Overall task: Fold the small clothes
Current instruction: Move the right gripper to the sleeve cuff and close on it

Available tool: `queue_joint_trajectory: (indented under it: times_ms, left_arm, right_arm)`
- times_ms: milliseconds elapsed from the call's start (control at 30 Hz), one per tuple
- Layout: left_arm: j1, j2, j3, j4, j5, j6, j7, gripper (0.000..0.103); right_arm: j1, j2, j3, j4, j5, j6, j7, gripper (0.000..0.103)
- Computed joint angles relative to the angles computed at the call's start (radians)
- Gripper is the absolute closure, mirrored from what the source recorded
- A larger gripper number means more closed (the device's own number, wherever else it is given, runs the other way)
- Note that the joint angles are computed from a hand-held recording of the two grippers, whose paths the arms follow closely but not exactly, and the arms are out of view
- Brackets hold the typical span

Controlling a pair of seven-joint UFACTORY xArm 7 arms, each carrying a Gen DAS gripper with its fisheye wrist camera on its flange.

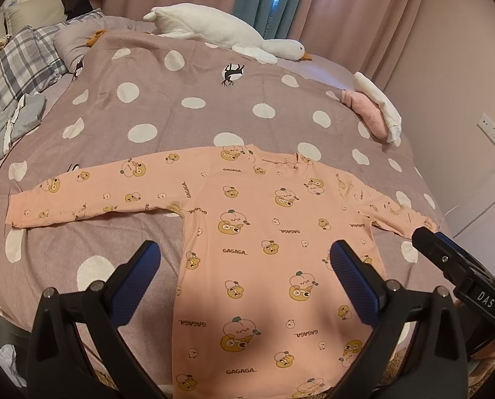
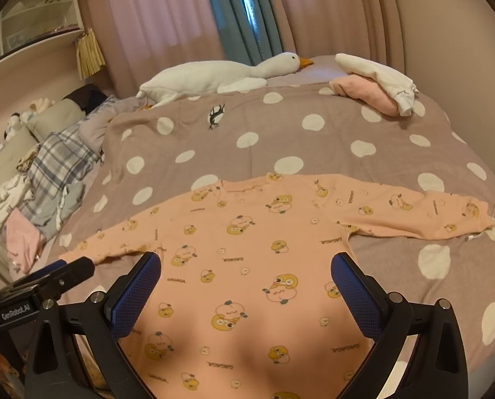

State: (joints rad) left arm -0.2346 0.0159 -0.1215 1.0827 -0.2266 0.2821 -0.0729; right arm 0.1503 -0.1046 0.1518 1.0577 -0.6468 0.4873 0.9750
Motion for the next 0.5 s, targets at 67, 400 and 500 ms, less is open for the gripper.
queue_joint_trajectory:
  times_ms: [67,400,500]
  left_arm:
    - [0.0,0.001,0.0,0.002,0.0,0.001,0.005,0.001]
    - [-0.008,0.035,-0.008,0.036,-0.007,0.019,0.02,0.001]
    - [-0.011,0.064,-0.012,0.059,0.011,0.032,0.006,0.002]
  right_arm:
    - [-0.001,-0.002,-0.003,-0.002,0.006,-0.007,-0.001,0.001]
    - [-0.02,-0.004,-0.021,-0.019,0.069,-0.057,-0.014,0.012]
    - [-0.037,-0.008,-0.033,-0.024,0.093,-0.077,-0.011,0.016]
